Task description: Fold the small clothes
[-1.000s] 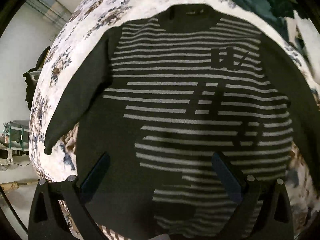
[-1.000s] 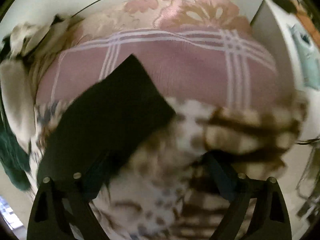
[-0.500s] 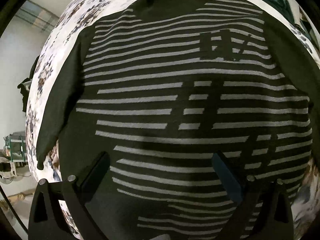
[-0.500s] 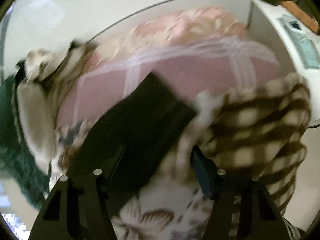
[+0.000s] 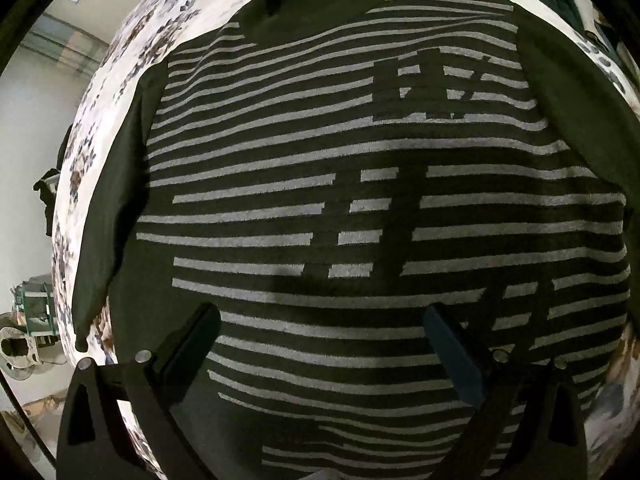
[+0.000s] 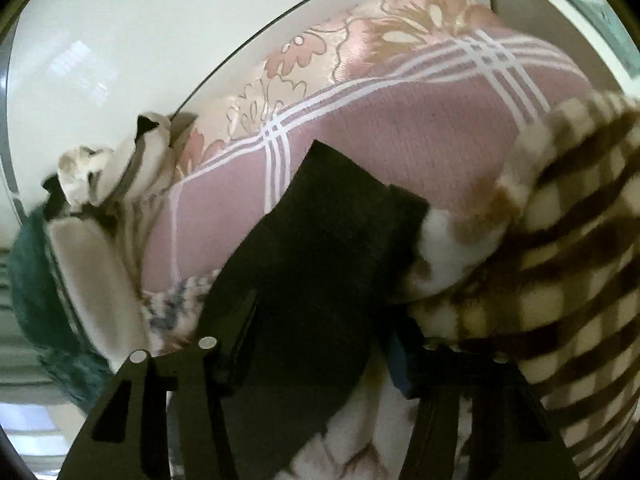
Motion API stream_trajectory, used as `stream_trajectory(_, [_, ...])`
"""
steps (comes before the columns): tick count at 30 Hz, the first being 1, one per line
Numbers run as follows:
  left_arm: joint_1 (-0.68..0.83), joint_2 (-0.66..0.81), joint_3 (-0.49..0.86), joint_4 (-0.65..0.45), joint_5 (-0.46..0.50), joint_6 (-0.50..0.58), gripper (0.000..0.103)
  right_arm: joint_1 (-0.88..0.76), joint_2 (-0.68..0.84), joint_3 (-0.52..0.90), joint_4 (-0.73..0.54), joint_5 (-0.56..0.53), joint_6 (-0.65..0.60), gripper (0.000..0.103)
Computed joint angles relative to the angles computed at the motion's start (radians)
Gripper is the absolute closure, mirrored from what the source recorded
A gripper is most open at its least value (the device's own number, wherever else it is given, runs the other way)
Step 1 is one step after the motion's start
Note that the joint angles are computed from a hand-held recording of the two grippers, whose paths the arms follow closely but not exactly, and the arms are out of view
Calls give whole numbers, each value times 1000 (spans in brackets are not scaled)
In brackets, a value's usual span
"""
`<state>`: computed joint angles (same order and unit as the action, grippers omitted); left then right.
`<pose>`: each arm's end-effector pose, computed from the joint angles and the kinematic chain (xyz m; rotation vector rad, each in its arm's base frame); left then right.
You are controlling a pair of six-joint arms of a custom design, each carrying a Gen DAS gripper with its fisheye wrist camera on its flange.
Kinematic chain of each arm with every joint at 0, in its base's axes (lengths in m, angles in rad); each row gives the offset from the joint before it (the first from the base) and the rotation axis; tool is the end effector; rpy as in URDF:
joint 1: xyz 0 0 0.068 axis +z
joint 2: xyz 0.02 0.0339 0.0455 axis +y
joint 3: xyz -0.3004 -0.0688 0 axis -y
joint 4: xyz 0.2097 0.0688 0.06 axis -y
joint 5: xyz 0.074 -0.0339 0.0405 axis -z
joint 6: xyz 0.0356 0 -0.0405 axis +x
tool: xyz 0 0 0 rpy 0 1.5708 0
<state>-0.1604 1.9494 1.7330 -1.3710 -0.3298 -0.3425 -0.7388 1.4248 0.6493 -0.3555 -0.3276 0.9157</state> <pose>0.3443 -0.0440 0.2985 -0.2718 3.0234 0.4955 0.1658 -0.1356 0.2093 1.9135 1.8948 0.4962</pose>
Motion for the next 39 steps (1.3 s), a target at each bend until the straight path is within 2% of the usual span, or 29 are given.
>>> stream_trajectory(3, [10,-3,-2,2,9,4,0,91,39,42,-33,116,-25,48])
stream_trajectory(5, [19,-6,3,-1,16,6,0,136,36,89,-90,188,-23,71])
stream_trajectory(6, [30,-13,5,-1,26,11,0,155,30,117,-132,224,-17,89])
stream_trajectory(7, [38,-18,8,-1,32,15,0,167,9,136,-166,247,-14,91])
stream_trajectory(14, [125,-65,21,-5,67,86,0,321,-135,344,-418,394,-22,94])
stream_trajectory(20, [284,-110,25,-7,94,186,0,587,-130,599,-633,546,99,94])
stream_trajectory(23, [360,-122,21,-6,114,222,0,710,-122,691,-731,569,164,94])
stream_trajectory(24, [385,-125,13,0,118,237,0,738,-129,698,-742,563,181,94])
stream_trajectory(26, [418,-120,3,4,125,258,0,754,-133,671,-732,454,159,94])
stream_trajectory(27, [427,-123,-7,11,124,266,0,740,-144,629,-702,410,148,93])
stream_trajectory(28, [430,-121,-13,20,121,272,0,692,-164,553,-640,328,105,87])
stream_trajectory(29, [430,-123,-21,32,120,280,0,638,-169,491,-599,249,56,81])
stream_trajectory(30, [425,-123,-28,42,117,282,0,586,-168,445,-576,202,22,72])
stream_trajectory(32, [414,-126,-37,52,115,284,0,425,-192,311,-491,93,-31,65])
stream_trajectory(36, [354,-117,-30,48,117,265,0,91,-233,188,-412,-35,-95,64])
stream_trajectory(37, [327,-116,-27,46,114,256,0,-12,-218,157,-378,-120,-116,63])
stream_trajectory(39, [289,-112,-17,35,111,240,0,-117,-150,145,-392,-201,-179,63])
